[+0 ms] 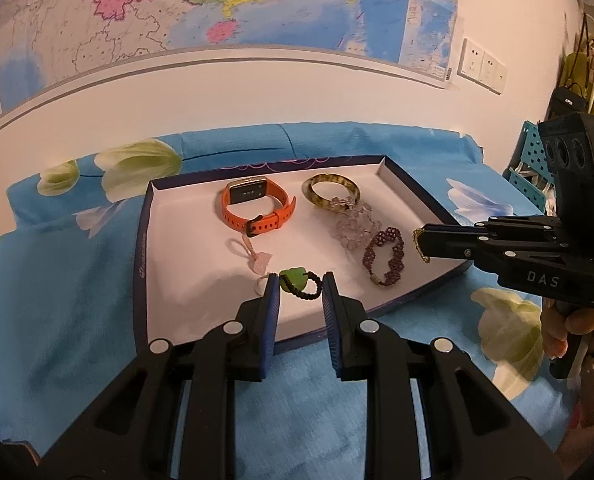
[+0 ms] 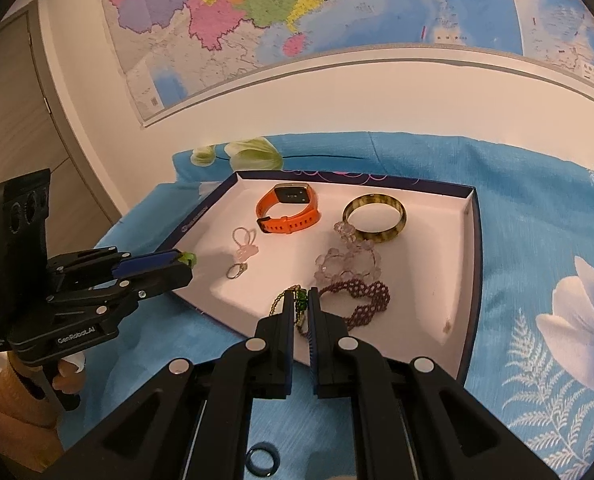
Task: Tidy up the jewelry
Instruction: 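Carry both rings into the box lid and open both tools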
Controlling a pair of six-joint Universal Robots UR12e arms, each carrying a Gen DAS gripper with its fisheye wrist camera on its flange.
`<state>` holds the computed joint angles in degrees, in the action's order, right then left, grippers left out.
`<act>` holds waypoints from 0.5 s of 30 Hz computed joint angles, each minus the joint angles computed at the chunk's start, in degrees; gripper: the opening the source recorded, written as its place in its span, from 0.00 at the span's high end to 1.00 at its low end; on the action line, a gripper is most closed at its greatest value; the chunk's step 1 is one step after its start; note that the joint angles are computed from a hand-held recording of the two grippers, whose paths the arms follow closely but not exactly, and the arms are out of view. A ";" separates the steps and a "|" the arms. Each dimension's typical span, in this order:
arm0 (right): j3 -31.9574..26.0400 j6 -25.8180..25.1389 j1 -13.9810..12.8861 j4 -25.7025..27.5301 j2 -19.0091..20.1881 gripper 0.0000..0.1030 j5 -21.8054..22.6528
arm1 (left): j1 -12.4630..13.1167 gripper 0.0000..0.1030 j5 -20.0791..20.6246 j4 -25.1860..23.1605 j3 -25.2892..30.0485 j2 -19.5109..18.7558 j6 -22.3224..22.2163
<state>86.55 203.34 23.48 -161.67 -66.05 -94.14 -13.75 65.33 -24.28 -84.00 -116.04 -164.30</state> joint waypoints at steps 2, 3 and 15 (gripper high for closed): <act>-0.37 -0.24 -0.06 0.37 0.23 0.95 -0.14 | -0.04 0.79 0.27 -0.05 0.28 -0.23 -0.13; -0.56 -0.21 -0.12 0.52 0.35 0.95 -0.12 | -0.05 0.79 0.35 -0.24 0.48 -0.36 -0.20; -2.85 -0.37 -0.53 3.72 1.84 0.95 -0.27 | -0.52 0.79 2.24 -1.99 2.55 -1.83 -0.84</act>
<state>83.70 202.97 22.95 -157.95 -64.21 -94.42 -14.27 67.57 -26.27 -81.45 -117.87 -165.14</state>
